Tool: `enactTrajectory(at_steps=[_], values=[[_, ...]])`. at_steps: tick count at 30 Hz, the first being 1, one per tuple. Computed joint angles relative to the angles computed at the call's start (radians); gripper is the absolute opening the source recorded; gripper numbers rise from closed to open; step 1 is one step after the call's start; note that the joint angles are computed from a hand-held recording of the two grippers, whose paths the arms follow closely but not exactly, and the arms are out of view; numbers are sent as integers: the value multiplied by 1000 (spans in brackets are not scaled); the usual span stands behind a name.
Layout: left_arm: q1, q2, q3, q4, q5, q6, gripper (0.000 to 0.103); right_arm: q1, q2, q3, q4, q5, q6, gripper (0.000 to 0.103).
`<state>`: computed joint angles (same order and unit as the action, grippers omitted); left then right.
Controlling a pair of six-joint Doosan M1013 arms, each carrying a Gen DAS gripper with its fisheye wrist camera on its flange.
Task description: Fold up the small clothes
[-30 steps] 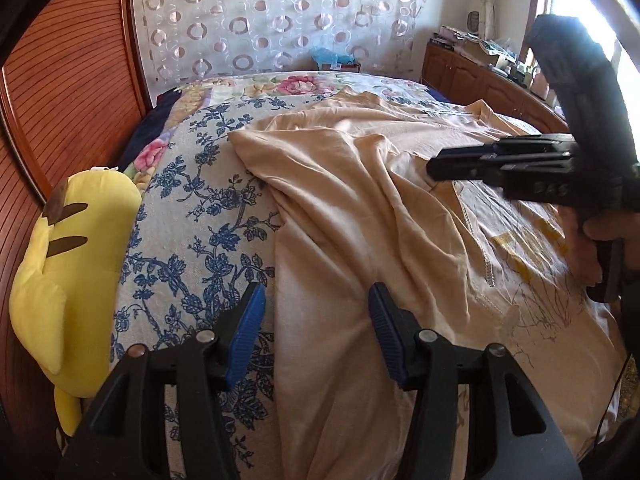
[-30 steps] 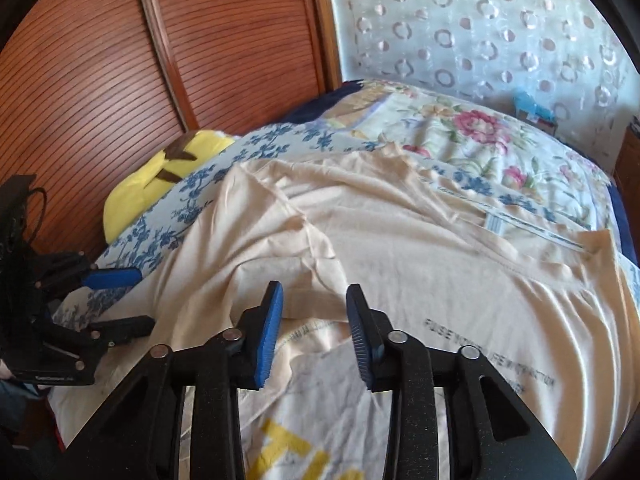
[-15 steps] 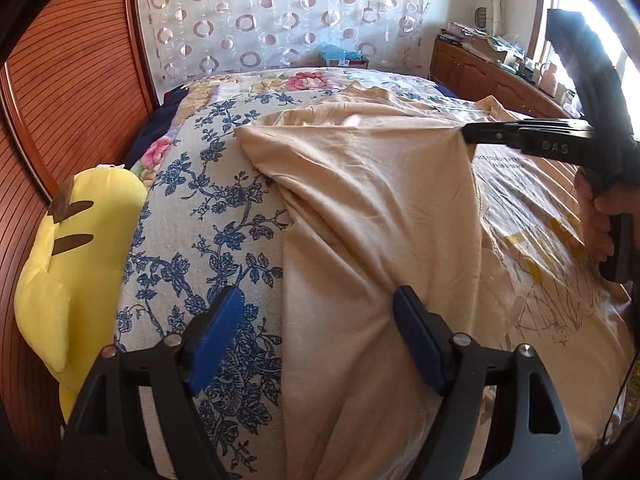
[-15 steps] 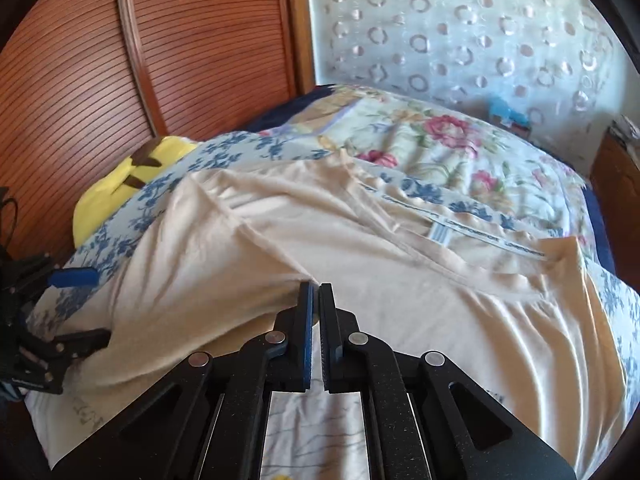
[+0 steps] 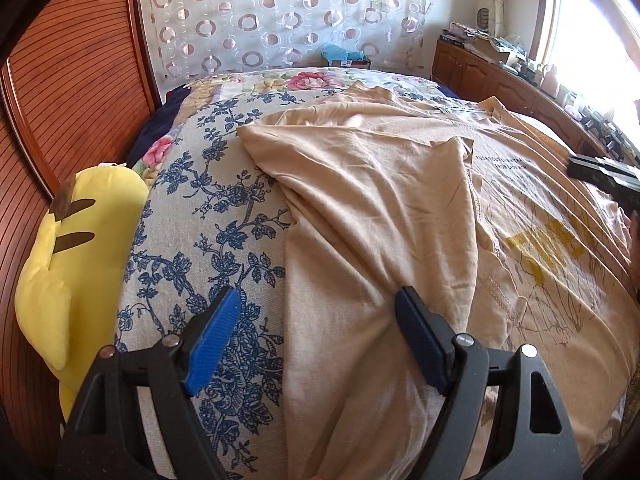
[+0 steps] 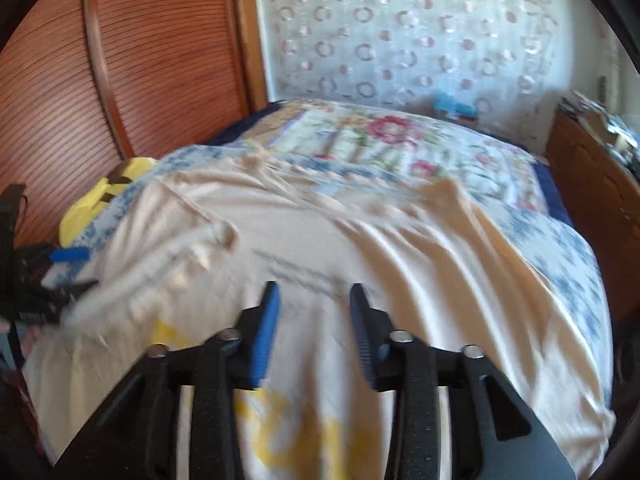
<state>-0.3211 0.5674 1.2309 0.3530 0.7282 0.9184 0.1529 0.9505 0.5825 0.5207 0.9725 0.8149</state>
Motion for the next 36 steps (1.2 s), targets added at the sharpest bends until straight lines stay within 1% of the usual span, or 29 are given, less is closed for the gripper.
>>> enactTrajectory(at_steps=[6,8,12,15,18,19,22,24,28,31,36], values=[[5,0,1,-2,-1,-1,82,-37,-84,157,-65,-95,37,43],[3,-1,3,2,-1,-4,82,-53,-108,202,-63,-118,41,43],[4,-2,4,0,-2,-1,82,-78,-135,253,-78,-143,90,44],[-3,-11,15,40,-3,-17,82,-93,-154,283,-114,-165,151,44],[-15,-35,43,93,-31,-69,82,-112,-181,325,-123,-207,171,45],[-17,-45,54,106,-44,-90,82,-118,-189,337,-127,-219,175,48],[-31,-71,80,155,-80,-146,82,-134,-208,367,-161,-258,203,48],[-42,-84,91,187,-97,-177,82,-149,-210,368,-165,-250,216,48],[-62,-108,108,201,-153,-193,82,-170,-218,387,-174,-258,233,48],[-79,-117,111,202,-178,-184,82,-178,-209,379,-179,-231,249,48],[-105,-119,105,184,-213,-151,82,-184,-200,372,-192,-228,293,48]])
